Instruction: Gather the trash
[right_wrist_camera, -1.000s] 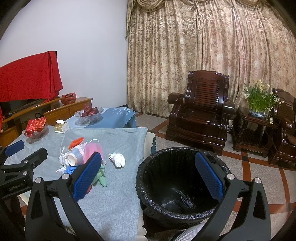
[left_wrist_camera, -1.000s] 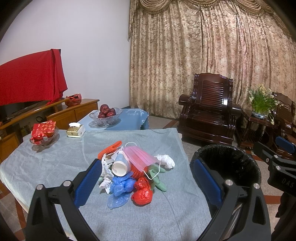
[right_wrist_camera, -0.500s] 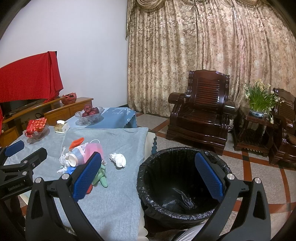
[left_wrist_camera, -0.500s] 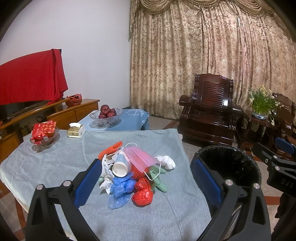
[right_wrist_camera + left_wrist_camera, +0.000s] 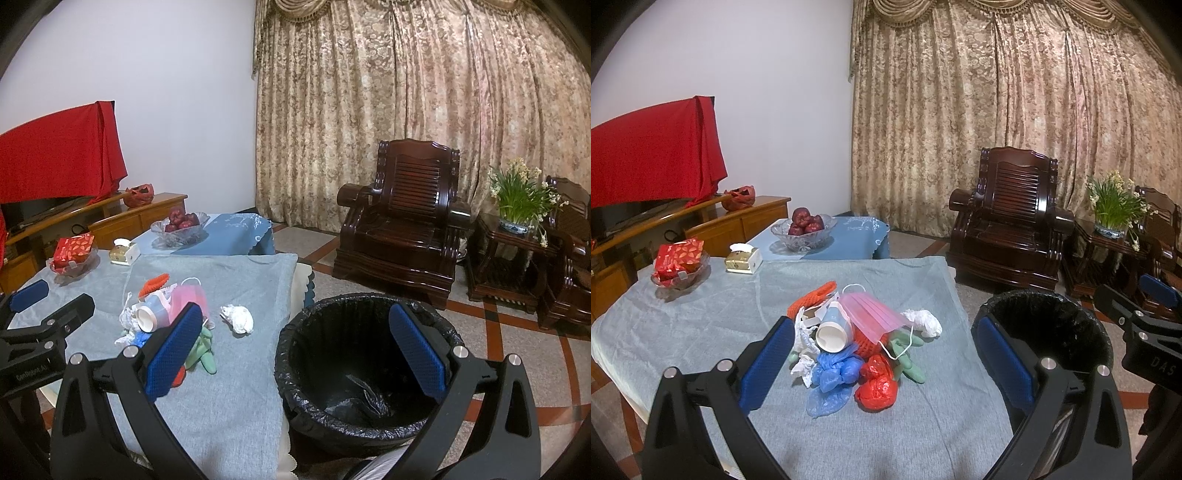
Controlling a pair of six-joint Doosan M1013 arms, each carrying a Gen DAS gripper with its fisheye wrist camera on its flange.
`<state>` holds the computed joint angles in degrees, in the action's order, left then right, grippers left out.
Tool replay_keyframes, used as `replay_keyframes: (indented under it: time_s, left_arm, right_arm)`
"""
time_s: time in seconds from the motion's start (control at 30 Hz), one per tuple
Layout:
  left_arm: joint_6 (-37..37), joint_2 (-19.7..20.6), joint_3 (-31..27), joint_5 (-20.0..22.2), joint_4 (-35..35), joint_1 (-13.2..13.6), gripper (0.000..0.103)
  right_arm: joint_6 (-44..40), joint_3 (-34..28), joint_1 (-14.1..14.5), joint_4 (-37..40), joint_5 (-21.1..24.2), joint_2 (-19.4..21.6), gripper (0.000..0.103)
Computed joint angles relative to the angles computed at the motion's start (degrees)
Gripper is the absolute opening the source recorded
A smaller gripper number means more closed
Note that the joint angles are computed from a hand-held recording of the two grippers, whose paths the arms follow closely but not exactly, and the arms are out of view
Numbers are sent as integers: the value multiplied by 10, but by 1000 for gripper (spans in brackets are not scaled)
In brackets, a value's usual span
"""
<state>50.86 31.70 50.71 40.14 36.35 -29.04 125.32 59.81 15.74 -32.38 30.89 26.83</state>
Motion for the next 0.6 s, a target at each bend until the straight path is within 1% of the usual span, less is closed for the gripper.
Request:
replay_keyframes:
  time_s: [0.27, 0.4, 0.5, 0.6]
  left_arm:
    - [1, -1, 1, -1, -1, 1, 97]
    - [3, -2, 1, 1, -6, 2, 97]
    - [5, -6, 6, -1, -7, 11, 97]
    - [-4, -4, 9, -5, -3, 20, 97]
  right_arm:
    - [-2, 1, -1, 2, 0, -1, 98]
    - [8, -3, 5, -5, 1, 6, 98]
    - [2, -13, 8, 4, -3, 18, 98]
    - [-21, -25, 9, 29, -11, 29, 98]
